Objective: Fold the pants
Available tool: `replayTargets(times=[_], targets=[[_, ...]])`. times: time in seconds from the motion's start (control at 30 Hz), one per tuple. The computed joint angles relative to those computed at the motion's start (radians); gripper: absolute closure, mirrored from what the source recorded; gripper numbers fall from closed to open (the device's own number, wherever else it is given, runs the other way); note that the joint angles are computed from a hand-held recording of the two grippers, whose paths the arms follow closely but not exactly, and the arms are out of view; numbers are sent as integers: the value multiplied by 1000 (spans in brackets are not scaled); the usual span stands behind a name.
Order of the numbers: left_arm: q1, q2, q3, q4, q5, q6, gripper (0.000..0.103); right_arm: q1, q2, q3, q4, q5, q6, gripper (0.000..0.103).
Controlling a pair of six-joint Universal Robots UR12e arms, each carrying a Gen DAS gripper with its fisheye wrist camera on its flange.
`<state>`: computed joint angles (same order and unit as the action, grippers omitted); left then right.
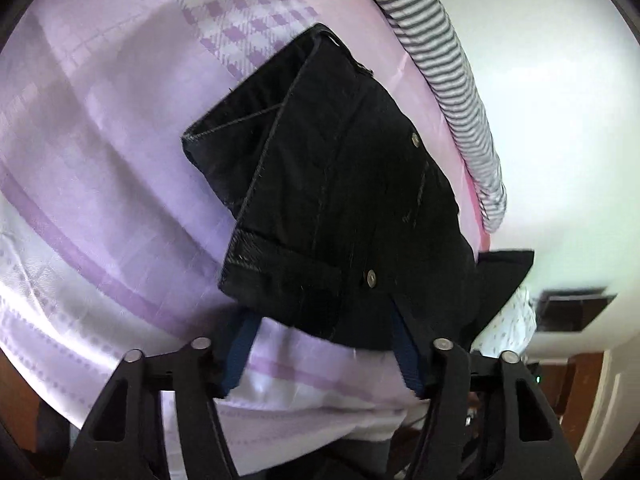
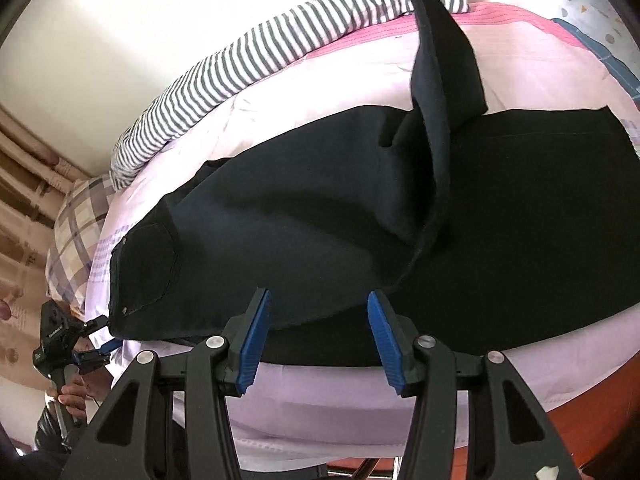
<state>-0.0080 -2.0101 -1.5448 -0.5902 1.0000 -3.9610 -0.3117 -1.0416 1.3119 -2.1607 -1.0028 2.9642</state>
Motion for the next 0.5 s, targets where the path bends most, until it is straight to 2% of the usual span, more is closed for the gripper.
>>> replayTargets(times=[0.07,0.13,0.2,0.37,0.5], targets=[[-3,-2,-6,28,18,-30,65,-4,1,4,-18,-5,32,55],[-3,-3,-11,50,23,-54,73,-8,0,7,-33,-11,59,55],[-8,5,-21,94,52,-65,77,-4,1,1,-38,-62,70,55],[-30,14,11,108,127,11,80,18,14,-33,-46,-212,82,55],[-33,8,41,83,143,72,81,19,48,-78,-46,-237,147,58]])
